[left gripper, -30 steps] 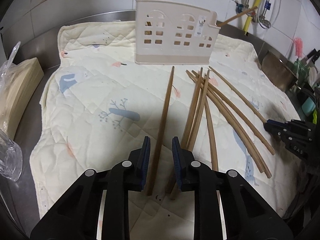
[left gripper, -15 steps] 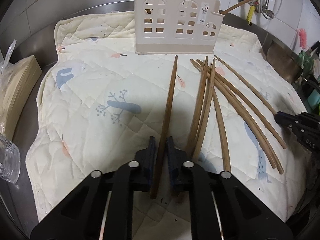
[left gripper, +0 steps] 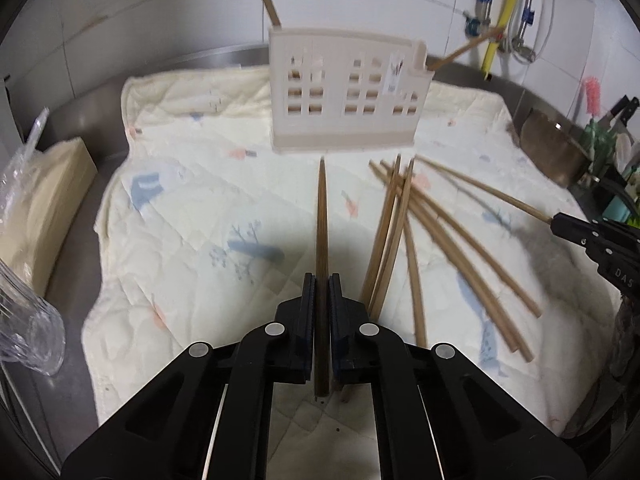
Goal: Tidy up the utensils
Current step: 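Close the left tool on a chopstick while the right tool holds its chopstick, then lift both held chopsticks upright over the white holder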
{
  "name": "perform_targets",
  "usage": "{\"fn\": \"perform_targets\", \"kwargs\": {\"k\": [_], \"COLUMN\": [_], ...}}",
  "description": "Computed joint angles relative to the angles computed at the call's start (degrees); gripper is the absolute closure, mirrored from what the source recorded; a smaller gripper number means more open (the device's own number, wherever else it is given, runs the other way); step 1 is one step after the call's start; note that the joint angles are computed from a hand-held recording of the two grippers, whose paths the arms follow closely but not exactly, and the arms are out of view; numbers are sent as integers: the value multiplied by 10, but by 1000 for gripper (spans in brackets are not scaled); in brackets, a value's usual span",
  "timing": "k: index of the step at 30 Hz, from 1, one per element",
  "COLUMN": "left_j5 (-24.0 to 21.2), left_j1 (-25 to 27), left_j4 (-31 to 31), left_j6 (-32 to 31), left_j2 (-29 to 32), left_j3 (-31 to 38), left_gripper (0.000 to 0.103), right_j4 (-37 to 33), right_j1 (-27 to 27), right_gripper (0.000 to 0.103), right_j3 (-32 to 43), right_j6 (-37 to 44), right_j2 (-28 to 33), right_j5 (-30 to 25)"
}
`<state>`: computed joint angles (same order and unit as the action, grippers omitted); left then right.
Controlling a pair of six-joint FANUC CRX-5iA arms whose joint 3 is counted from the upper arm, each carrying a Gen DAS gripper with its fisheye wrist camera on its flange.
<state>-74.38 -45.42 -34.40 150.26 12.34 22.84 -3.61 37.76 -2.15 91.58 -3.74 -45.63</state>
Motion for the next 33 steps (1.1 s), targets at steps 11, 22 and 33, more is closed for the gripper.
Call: {"fn": "perform_targets", "kwargs": {"k": [11, 22, 33], "left_j5": [12, 12, 52], "left_j1": [-20, -19, -23], "left_j4": [-59, -103, -184], "left_j6": [-8, -30, 32], "left_j2": [-9, -3, -22], "left_j3": [55, 117, 135], "left_gripper": [98, 98, 98], "right_j4": [-25, -44, -88], "right_j1": [0, -4, -20], "right_gripper": [96, 96, 96], "right_j3": [43, 133, 244], "right_j6": [24, 74, 124], "right_j2": [-1, 32, 67], "right_j5": [37, 19, -1]}}
